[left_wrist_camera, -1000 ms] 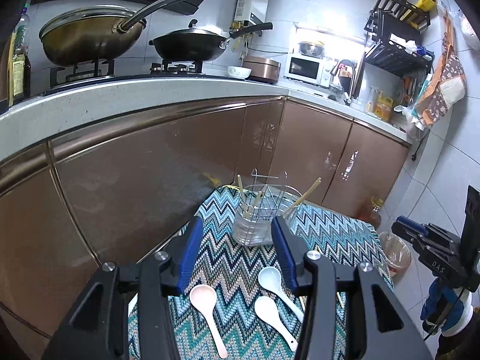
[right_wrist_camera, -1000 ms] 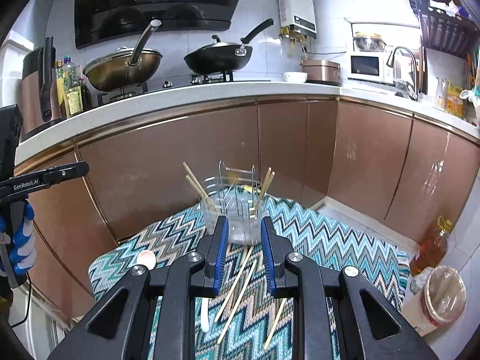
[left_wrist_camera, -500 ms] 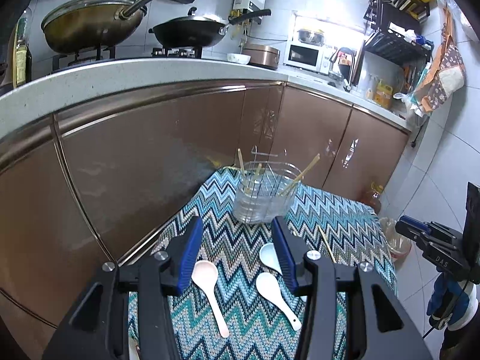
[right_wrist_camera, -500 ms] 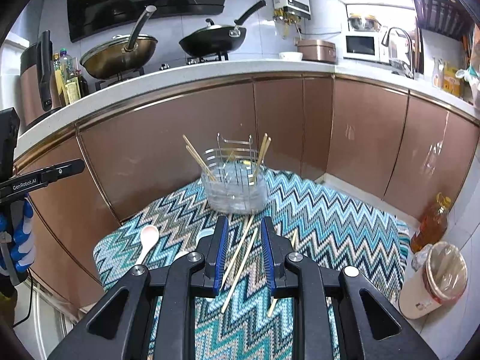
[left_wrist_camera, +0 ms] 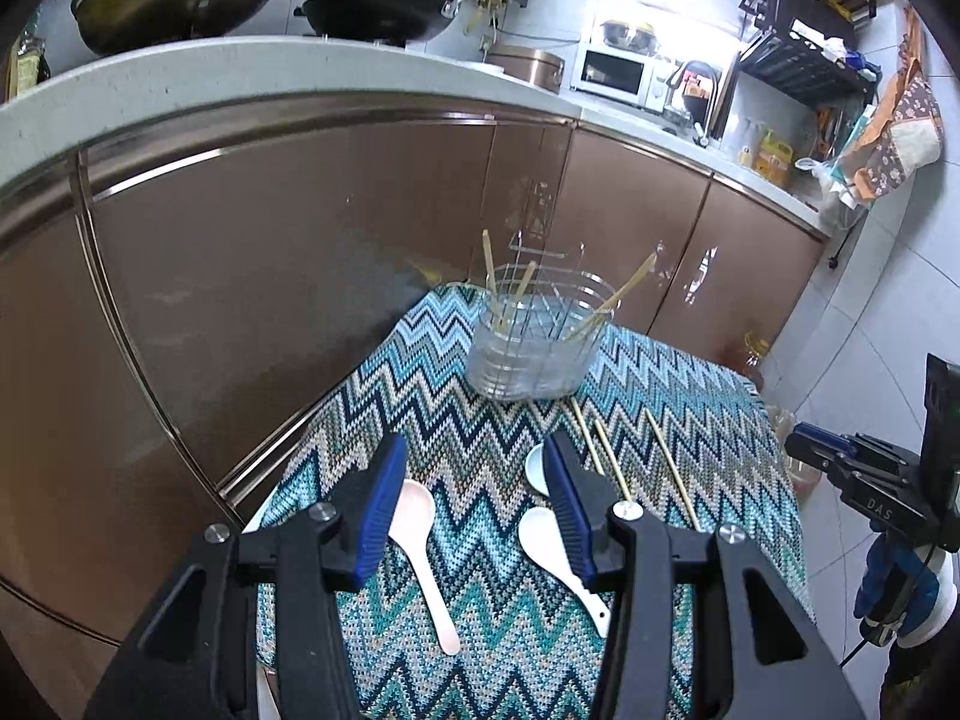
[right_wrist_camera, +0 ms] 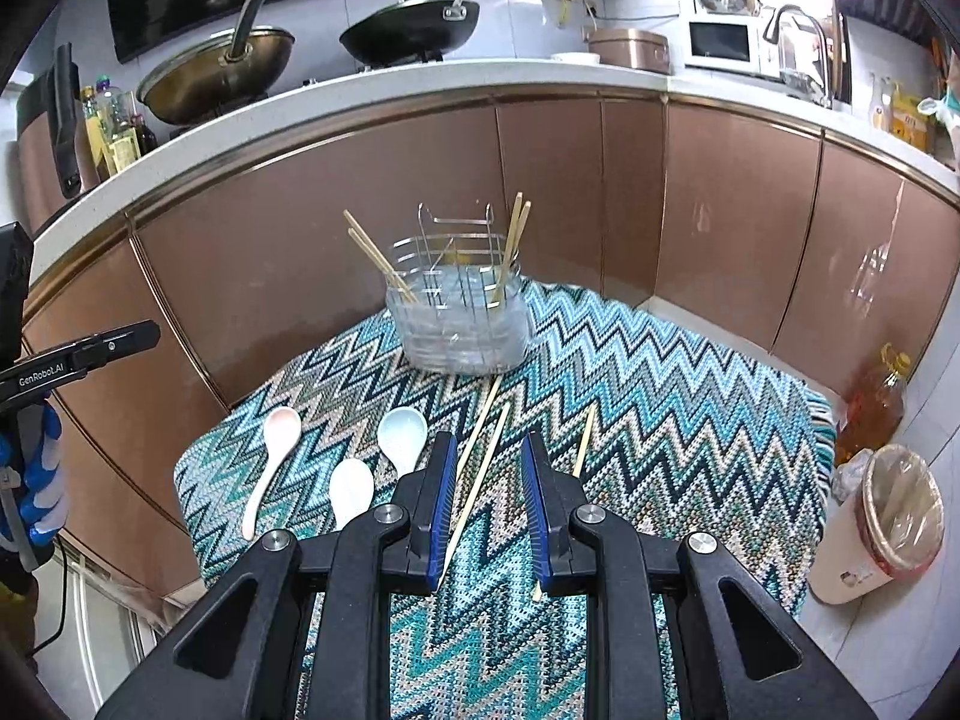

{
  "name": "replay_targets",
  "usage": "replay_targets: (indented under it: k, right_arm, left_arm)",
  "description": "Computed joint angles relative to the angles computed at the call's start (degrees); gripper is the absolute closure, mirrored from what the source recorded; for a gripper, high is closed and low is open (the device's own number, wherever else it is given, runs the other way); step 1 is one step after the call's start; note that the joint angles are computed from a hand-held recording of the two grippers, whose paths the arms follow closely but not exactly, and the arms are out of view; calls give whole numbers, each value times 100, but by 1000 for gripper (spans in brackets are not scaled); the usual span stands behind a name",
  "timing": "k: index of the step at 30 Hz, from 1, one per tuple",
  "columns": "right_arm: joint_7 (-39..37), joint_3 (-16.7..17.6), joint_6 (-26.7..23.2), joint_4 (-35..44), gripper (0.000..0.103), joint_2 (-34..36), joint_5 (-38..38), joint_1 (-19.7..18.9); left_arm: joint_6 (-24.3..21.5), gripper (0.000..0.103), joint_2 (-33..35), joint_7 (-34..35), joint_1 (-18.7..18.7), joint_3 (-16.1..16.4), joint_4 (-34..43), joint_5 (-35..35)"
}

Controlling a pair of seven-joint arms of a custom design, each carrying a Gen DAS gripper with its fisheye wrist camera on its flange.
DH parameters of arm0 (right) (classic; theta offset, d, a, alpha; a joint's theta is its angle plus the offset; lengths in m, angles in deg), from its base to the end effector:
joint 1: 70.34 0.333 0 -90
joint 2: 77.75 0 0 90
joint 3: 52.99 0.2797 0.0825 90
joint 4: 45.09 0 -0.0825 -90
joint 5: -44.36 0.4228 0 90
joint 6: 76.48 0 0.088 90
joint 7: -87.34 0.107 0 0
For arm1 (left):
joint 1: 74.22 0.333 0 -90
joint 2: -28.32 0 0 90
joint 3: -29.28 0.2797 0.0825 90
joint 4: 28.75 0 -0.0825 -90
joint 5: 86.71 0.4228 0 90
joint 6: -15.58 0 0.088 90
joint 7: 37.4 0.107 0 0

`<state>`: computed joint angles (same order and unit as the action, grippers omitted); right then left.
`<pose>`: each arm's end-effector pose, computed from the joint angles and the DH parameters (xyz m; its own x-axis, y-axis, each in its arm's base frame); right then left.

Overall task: Organize utensils
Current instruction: 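Lower both tools toward the white spoons and chopsticks on the cloth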

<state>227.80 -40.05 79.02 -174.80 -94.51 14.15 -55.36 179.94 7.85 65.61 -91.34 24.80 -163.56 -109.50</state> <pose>0.4806 0.2819 0.5065 0.0573 -0.9954 -0.0773 -0.6790 0.0179 -0.7339 0.5050 -0.1793 0.5195 -0.3420 -0.9260 0.1599 -0.6384 0.1041 -0.7627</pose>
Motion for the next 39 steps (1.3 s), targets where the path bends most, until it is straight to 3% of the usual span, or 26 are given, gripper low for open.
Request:
replay_targets:
  k: [9,24,31,39]
  right_arm:
    - [-256,-183,48,206,81,440,255,92]
    - [-1079,-557,139,624,81,1155,974,235]
    - [-1791,-701,57,938,81,1552,1753,313]
    - [-2563,-783,-393,1811,85,2356,2795,305]
  left_arm:
    - [-254,58,533,176,63,-13,328,-204]
    - [-656,58,1388,297,404,-369,1034,-357]
    - [-772,58,1678,185,547,-495,1278,-242]
    - [-876,58,1937,34,732,-529,1499,-153]
